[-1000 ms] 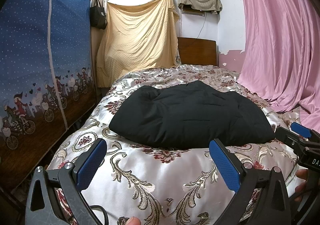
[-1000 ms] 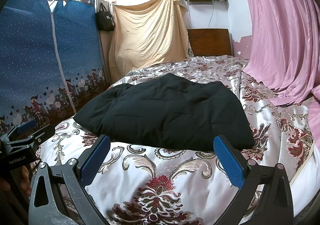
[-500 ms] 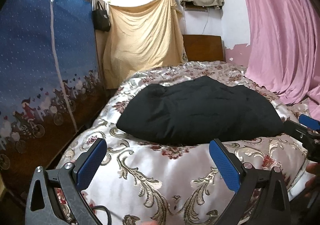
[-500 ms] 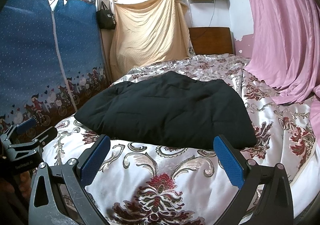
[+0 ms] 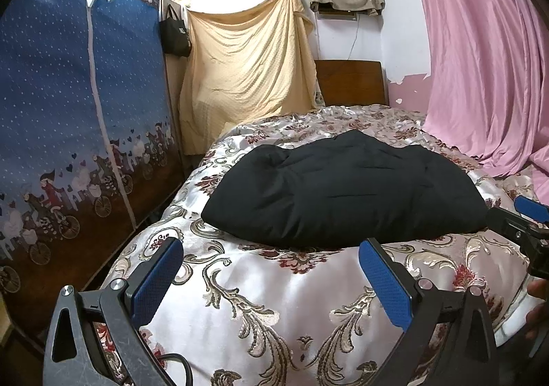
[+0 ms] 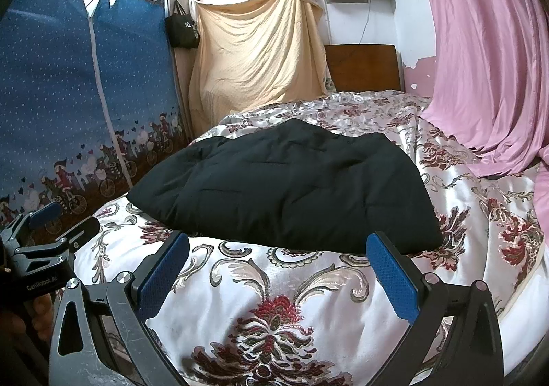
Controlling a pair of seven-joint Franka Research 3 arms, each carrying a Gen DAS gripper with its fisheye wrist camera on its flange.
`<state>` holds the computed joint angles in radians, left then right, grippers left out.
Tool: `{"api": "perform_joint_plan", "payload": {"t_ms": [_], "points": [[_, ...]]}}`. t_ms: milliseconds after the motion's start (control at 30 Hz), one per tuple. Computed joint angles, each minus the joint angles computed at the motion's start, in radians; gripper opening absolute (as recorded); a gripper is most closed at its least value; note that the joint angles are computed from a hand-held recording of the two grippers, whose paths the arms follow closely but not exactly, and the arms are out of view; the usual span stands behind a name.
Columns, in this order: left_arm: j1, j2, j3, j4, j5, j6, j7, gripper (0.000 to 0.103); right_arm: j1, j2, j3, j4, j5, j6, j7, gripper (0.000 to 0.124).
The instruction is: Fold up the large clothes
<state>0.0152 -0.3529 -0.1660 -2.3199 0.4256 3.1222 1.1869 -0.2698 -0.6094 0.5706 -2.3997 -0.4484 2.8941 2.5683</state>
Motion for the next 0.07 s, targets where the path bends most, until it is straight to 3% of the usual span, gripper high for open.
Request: {"api": "perform_joint_plan", "payload": {"t_ms": [67], "points": [[0.000, -0.001, -0.001, -0.001, -0.001, -0.002, -0.001, 0.103, 0.000, 0.001, 0.000, -0.001, -0.001, 0.001, 0.002, 0.102]]}}
